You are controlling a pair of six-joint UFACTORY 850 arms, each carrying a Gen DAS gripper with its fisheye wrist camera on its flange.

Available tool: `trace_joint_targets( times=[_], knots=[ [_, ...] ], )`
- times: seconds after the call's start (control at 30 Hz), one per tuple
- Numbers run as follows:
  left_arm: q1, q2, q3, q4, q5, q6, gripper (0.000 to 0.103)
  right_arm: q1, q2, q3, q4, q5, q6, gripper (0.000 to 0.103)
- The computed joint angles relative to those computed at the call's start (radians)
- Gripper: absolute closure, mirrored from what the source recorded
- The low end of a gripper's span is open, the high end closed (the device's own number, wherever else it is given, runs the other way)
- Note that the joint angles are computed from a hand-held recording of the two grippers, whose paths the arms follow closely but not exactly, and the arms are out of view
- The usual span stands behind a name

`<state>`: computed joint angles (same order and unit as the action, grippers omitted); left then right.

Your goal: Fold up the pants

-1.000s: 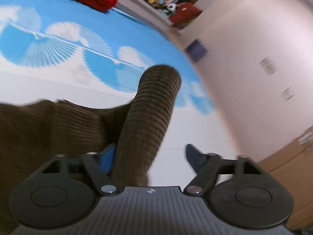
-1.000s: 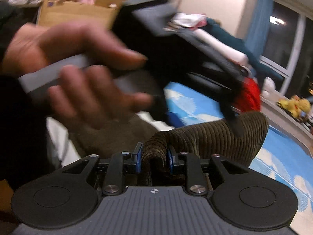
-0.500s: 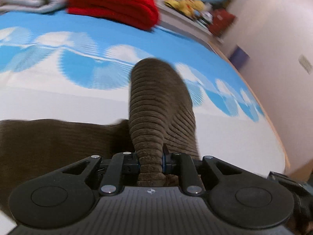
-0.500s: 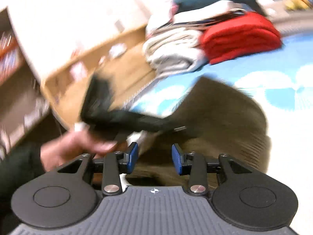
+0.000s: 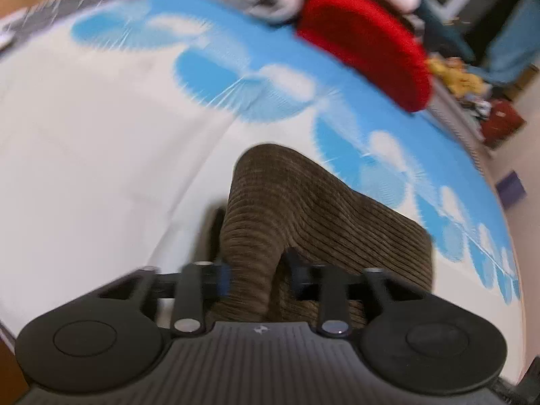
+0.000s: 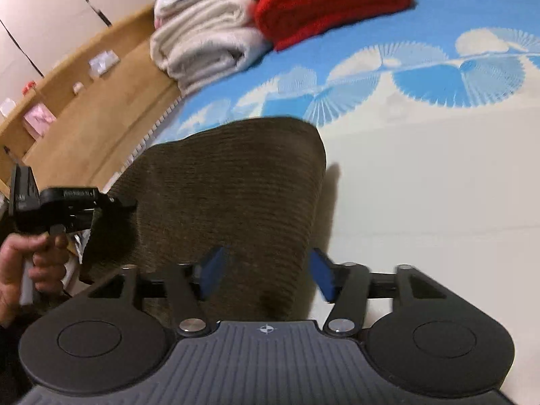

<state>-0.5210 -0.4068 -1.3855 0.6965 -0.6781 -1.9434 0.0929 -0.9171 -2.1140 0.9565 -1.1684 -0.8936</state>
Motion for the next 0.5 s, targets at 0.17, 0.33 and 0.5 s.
trace_joint_targets(
  times=[0.17, 0.33, 0.5],
  knots=[
    [0.053, -0.019, 0.001, -0.171, 0.024, 0.111, 0.018, 0.044, 0.004, 0.02, -0.068, 0.044, 0.088, 0.032],
    [0.097, -0.014, 0.044, -0.272, 0.148, 0.214, 0.014, 0.075, -0.041, -0.026, -0.103, 0.031, 0.19, 0.03],
    [0.121, -0.051, 0.054, -0.376, 0.26, 0.273, 0.01, 0.102, -0.092, -0.083, -0.138, 0.009, 0.266, 0.029]
  ],
)
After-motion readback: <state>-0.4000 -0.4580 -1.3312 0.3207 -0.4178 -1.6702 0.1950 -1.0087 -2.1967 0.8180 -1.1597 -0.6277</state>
